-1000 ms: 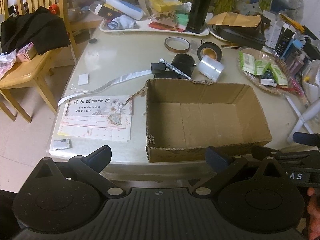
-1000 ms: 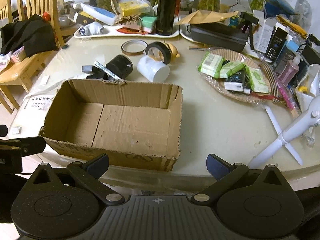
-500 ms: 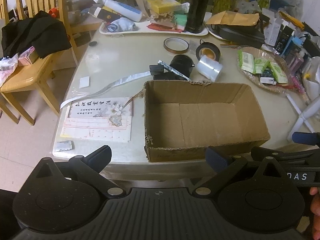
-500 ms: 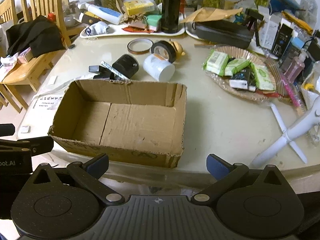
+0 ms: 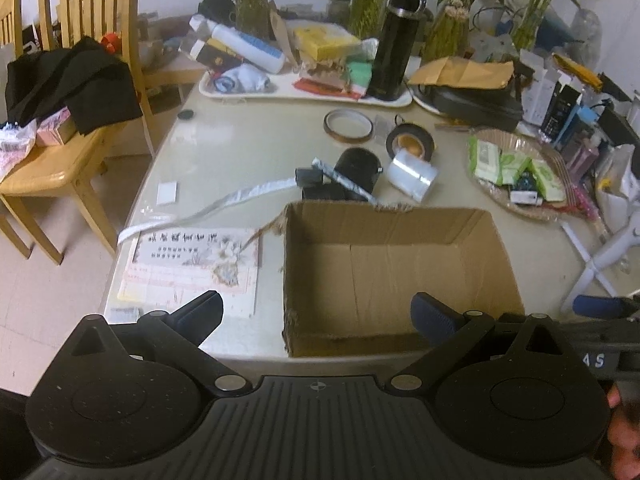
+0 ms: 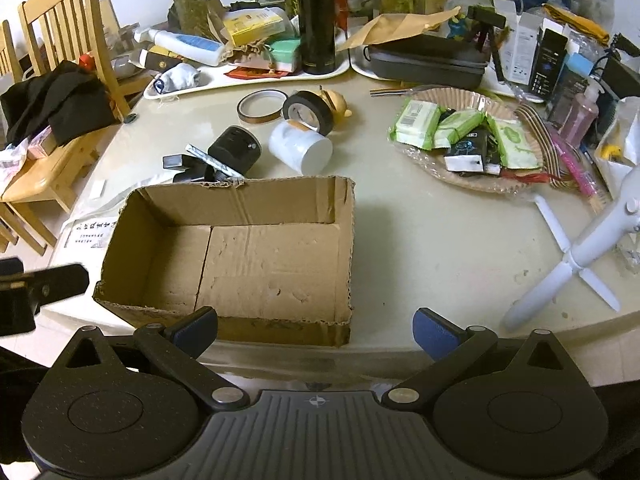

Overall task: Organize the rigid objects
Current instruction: 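Move both tools over the table toward the cardboard box, then reach the right gripper to the white plastic cup and close on it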

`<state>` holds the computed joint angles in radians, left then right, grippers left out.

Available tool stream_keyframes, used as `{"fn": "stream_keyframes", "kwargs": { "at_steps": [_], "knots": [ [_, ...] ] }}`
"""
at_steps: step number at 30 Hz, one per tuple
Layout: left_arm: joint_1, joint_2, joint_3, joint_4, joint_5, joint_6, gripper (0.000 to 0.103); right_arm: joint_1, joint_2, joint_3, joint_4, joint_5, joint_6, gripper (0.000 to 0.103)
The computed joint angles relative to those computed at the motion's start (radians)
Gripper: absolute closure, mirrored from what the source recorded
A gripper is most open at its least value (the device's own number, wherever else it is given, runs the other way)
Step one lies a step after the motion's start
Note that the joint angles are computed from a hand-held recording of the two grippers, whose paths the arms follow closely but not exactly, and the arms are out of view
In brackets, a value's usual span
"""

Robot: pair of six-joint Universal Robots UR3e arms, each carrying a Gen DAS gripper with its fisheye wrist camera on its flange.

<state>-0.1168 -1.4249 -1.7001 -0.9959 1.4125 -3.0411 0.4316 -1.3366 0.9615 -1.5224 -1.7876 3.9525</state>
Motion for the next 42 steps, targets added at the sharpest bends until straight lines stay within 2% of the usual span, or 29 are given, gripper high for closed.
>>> {"fn": "stream_keyframes", "kwargs": {
  "at_steps": [2,6,12,16,26,32,35,39,42],
  "knots": [
    [-0.012,-0.008,0.022,-0.011,0.012,0.002,0.001,-0.009,-0.011,0.012,-0.015,0.006,-0.013,0.000],
    [0.025,0.003,0.054,-0.066,-0.060,0.041,0.001,-0.054,-0.051,0.066,-0.076,0.056,-0.046,0.000],
    [0.051,-0.038,0.124,-0.096,-0.069,0.070,0.001,-0.125,-0.043,0.063,-0.119,0.092,-0.141,0.000],
    [0.053,-0.094,0.185,-0.098,-0.035,0.078,0.001,-0.180,-0.020,0.055,-0.153,0.134,-0.213,0.000],
    [0.036,-0.335,0.466,-0.105,-0.023,0.038,0.001,-0.297,0.079,-0.008,-0.237,0.196,-0.388,0.000],
    [0.015,-0.482,0.641,-0.128,-0.013,0.034,0.001,-0.352,0.134,-0.019,-0.267,0.236,-0.447,0.000],
    [0.008,-0.507,0.654,-0.096,-0.001,0.046,0.001,-0.370,0.164,-0.033,-0.268,0.246,-0.454,0.000],
    [0.007,-0.500,0.579,0.012,0.006,0.062,0.001,-0.386,0.186,-0.036,-0.299,0.276,-0.472,0.000],
    [0.015,-0.526,0.600,-0.024,-0.004,0.063,0.001,-0.392,0.213,-0.050,-0.323,0.301,-0.515,0.000]
  ]
}}
